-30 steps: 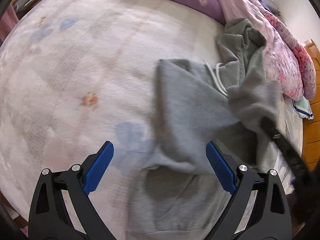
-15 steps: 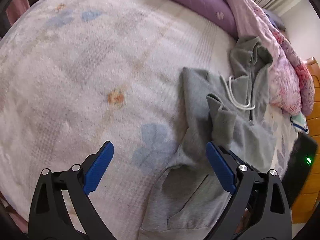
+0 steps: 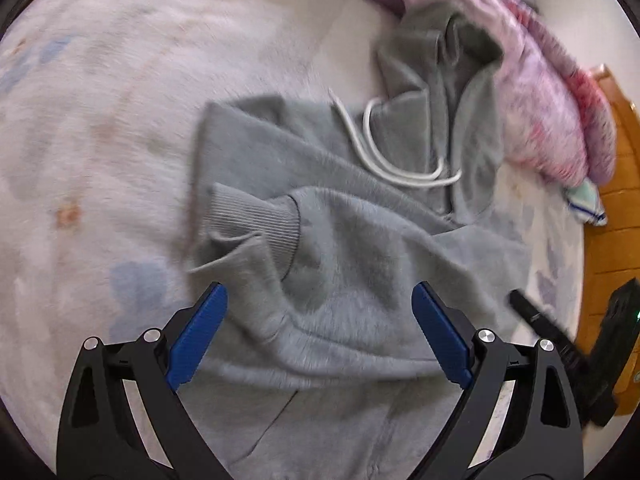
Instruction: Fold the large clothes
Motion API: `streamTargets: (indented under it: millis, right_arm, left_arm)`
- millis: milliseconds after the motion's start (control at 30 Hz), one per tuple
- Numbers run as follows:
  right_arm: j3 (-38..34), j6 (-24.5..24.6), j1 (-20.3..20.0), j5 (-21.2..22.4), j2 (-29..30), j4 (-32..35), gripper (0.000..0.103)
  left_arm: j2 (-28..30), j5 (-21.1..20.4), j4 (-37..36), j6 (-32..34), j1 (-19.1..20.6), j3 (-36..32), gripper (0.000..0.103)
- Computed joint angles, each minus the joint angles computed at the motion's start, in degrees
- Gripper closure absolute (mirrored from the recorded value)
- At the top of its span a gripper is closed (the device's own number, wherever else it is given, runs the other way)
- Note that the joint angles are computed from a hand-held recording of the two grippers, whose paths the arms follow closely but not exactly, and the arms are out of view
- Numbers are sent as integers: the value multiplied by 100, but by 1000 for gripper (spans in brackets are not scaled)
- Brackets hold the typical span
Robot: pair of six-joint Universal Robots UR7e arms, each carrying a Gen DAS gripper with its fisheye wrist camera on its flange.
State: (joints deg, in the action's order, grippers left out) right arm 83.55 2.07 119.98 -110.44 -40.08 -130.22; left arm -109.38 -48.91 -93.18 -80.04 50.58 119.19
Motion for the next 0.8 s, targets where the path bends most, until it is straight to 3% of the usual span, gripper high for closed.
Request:
streamTargets:
  millis: [167,300,433,500,533,633,733,800]
  right_arm:
    - [-105,144,-543,-203,11,282,73]
    - [-260,285,-752,94,46,677,75]
    - [-576,33,-581,204,37,579,70]
    - [-847,-229,-526,282,206,330,55]
    - [-1022,-317,-512,300,318,303,55]
    - [-2071,-581,-465,308,1006,498,55]
    - [-3363,-635,-454,492,1774,867,55]
    - [-4363,-645,-477,785,2367,1108,55]
  left_arm:
    - [269,-282,-666,477,727,216,10]
    - [440,-322,-346,493,718,-65,10]
    - [397,-116,-714,776,572,-264,10]
    - [577,12,-1123,1225,743,-450,10]
    - [775,61,-1246,1507,893,-638,10]
    - [1417,30,-1602,2136,1303,-1275,10]
    - [2248,235,-1514,2643,1645,-2262,10]
    - [2636,118,-2082,3266,1851,-2658,10]
